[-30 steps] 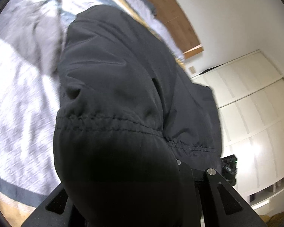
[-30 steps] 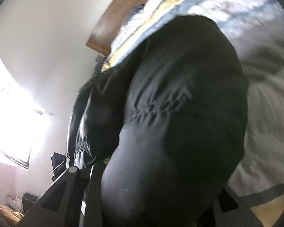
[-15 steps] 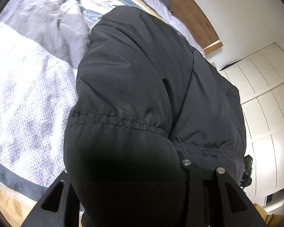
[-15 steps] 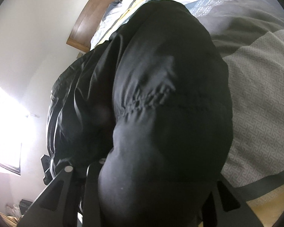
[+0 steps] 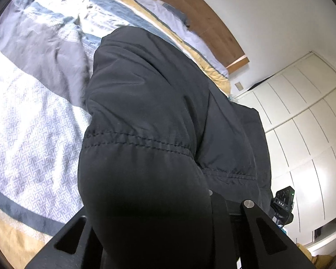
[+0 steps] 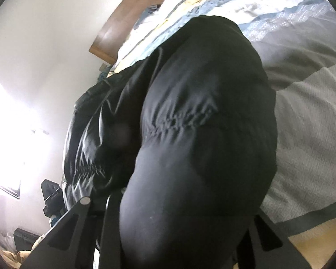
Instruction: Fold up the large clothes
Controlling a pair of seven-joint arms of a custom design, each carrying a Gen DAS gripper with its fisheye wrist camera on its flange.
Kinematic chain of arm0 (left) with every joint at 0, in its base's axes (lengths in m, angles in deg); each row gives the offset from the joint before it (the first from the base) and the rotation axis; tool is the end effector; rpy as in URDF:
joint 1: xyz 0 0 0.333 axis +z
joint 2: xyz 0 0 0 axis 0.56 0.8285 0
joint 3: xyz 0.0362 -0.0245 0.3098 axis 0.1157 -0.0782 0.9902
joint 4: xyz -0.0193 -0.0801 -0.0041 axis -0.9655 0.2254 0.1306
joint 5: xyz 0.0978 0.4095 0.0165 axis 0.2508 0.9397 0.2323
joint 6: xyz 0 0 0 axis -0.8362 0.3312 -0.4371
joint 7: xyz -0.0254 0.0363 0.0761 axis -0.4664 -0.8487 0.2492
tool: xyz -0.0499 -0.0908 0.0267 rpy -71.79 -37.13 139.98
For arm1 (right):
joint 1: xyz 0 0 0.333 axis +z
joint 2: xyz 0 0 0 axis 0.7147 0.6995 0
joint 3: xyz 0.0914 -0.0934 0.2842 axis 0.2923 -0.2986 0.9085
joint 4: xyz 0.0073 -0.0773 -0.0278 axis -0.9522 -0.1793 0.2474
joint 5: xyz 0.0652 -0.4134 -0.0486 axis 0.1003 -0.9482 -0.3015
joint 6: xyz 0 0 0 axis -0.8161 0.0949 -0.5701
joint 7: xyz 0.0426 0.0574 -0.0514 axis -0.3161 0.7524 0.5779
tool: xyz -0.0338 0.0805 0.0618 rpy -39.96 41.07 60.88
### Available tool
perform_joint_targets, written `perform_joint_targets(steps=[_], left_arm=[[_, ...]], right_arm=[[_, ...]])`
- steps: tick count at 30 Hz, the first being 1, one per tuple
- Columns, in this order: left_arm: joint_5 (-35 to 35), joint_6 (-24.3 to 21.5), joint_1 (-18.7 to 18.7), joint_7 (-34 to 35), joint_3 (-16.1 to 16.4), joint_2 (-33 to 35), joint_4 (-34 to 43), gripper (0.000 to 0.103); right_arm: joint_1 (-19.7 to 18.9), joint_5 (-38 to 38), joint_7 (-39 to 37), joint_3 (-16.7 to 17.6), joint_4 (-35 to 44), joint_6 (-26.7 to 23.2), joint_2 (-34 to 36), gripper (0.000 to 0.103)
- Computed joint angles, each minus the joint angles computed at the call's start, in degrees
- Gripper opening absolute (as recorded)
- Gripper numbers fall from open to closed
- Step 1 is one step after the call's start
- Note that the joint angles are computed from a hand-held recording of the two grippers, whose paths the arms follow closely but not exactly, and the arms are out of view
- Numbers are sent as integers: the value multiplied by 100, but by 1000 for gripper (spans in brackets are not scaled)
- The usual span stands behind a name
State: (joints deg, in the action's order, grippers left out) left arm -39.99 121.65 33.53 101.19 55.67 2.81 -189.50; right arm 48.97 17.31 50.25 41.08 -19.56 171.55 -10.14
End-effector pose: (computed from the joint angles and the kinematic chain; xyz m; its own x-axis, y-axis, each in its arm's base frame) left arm 0.6446 -0.1265 0.4214 -0.0707 -0.6908 0.7195 -0.8197 -0.3708 -0.4366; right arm 0.6689 0.0745 0.4000 0.0002 -0.7155 -0.6986 -0.8361 0.3832 -0.3927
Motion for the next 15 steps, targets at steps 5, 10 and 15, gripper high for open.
perform_joint_targets(steps=[5,10,15], left_arm=[[131,22,4,-108,79,51,-230,22],[1458,407,-28,-1170,117,214,-167,57],[1507,546,262,-1260,22,-50,-418,84]], right_arm=[[-8,392,-203,-24,-367,48,-164,23],[102,-383,539,-118,-158,211,126,43],[30,-1114,1252,-182,-340,349,5,72]])
